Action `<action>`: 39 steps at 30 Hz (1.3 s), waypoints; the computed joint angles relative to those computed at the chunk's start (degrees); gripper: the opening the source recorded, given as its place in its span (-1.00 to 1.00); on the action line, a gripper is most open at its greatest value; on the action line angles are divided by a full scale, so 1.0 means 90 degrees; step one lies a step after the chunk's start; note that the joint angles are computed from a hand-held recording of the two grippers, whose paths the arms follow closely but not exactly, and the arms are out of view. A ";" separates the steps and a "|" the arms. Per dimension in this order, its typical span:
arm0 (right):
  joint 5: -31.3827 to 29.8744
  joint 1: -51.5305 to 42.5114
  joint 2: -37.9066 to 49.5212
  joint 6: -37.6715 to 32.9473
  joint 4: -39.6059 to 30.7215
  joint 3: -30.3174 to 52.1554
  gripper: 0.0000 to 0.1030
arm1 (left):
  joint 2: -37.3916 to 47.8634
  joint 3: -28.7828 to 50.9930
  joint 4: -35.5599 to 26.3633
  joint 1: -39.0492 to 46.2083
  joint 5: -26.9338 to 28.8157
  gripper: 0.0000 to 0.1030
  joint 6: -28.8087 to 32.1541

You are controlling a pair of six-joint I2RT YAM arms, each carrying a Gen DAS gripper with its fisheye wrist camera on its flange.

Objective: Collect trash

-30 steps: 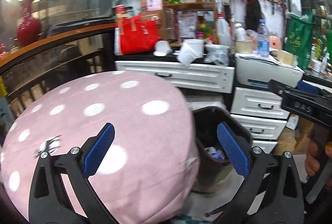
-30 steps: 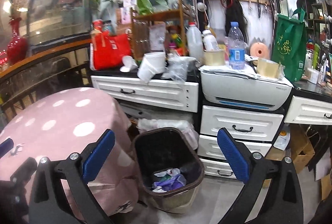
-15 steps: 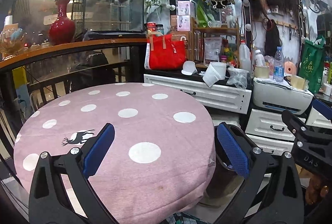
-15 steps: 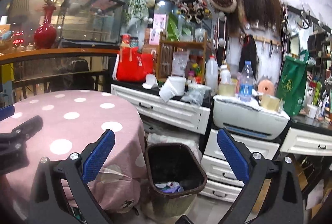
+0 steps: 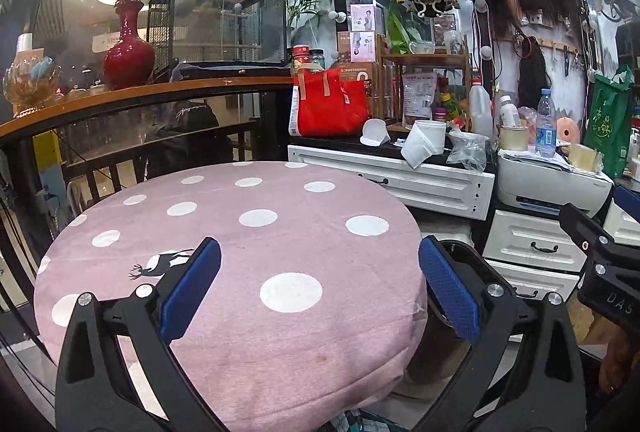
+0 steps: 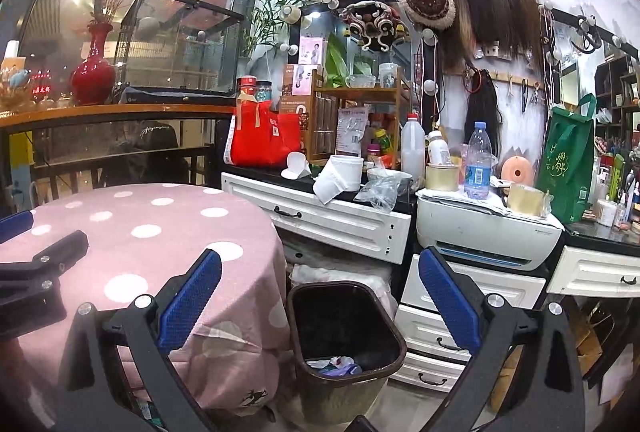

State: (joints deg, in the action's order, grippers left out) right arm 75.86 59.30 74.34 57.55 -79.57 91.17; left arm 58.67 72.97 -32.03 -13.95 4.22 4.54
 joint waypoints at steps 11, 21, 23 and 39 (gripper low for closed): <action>-0.0044 0.0072 0.0091 0.0182 -0.0089 -0.0008 0.89 | 0.0027 -0.0032 -0.0025 -0.0037 -0.0075 0.89 -0.0016; -0.0077 0.0066 0.0117 0.0215 -0.0116 0.0006 0.89 | 0.0029 -0.0071 -0.0015 -0.0031 -0.0079 0.89 -0.0002; -0.0077 0.0068 0.0119 0.0243 -0.0136 0.0015 0.89 | 0.0034 -0.0085 -0.0005 -0.0030 -0.0074 0.89 -0.0006; -0.0084 0.0074 0.0163 0.0285 -0.0199 0.0081 0.89 | 0.0073 -0.0130 0.0034 -0.0046 -0.0077 0.89 0.0005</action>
